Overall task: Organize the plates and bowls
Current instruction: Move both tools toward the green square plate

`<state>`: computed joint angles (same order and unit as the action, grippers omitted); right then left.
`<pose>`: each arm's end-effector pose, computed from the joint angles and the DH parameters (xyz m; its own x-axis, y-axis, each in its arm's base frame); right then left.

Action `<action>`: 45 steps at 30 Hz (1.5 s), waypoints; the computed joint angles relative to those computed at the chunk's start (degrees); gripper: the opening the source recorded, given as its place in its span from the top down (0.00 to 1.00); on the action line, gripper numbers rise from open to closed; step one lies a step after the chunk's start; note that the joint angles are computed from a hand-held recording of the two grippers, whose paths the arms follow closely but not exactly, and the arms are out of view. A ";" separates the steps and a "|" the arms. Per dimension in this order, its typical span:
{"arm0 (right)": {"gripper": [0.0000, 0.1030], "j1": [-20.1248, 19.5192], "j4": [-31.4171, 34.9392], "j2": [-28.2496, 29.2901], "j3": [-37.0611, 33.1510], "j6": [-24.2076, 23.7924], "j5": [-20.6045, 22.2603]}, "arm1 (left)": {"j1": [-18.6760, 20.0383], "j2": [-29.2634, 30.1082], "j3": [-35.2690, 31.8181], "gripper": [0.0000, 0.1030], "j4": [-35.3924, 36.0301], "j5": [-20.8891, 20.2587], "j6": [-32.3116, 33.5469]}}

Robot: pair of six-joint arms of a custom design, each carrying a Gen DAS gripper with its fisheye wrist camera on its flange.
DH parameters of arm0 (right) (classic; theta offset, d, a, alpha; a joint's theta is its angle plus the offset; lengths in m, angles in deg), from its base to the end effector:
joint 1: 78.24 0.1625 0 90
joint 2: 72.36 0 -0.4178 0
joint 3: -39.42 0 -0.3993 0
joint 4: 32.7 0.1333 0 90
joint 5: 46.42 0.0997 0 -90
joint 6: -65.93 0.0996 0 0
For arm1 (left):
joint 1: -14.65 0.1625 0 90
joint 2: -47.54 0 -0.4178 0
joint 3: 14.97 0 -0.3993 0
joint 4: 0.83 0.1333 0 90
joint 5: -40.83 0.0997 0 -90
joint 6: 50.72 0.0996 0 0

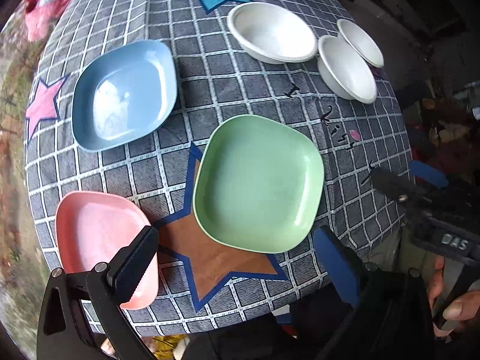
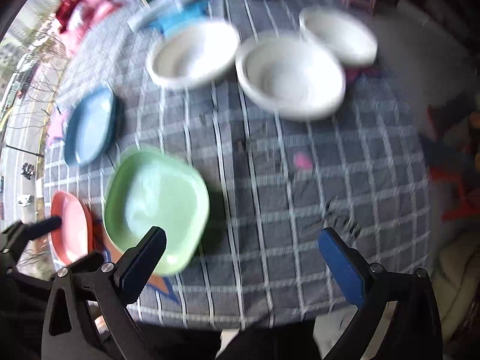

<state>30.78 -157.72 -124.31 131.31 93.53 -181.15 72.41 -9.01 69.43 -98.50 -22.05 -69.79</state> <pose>0.2738 -0.6005 0.1561 -0.7282 0.1806 0.6611 0.0143 0.9684 -0.2488 -0.1937 -0.6420 0.2070 -0.7958 0.3151 -0.5171 0.2547 0.9489 0.1862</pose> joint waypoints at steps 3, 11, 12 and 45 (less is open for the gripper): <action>0.01 -0.11 0.35 0.60 -0.97 -0.58 0.91 | 0.27 0.72 -0.84 0.00 1.08 1.04 -0.45; 0.01 -1.92 13.48 3.58 -3.19 7.02 3.93 | -0.15 4.19 -3.10 0.00 4.30 8.10 0.49; 0.01 -2.23 13.48 3.72 -3.14 7.04 4.87 | 0.06 4.80 -3.63 0.00 4.60 8.44 1.16; 0.01 -1.58 13.70 6.17 -6.78 10.37 7.12 | 2.29 6.69 -5.09 0.00 1.62 7.31 5.61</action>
<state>29.21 -144.02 -118.14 124.53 103.90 -174.03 74.70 -2.31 64.33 -96.88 -14.73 -64.18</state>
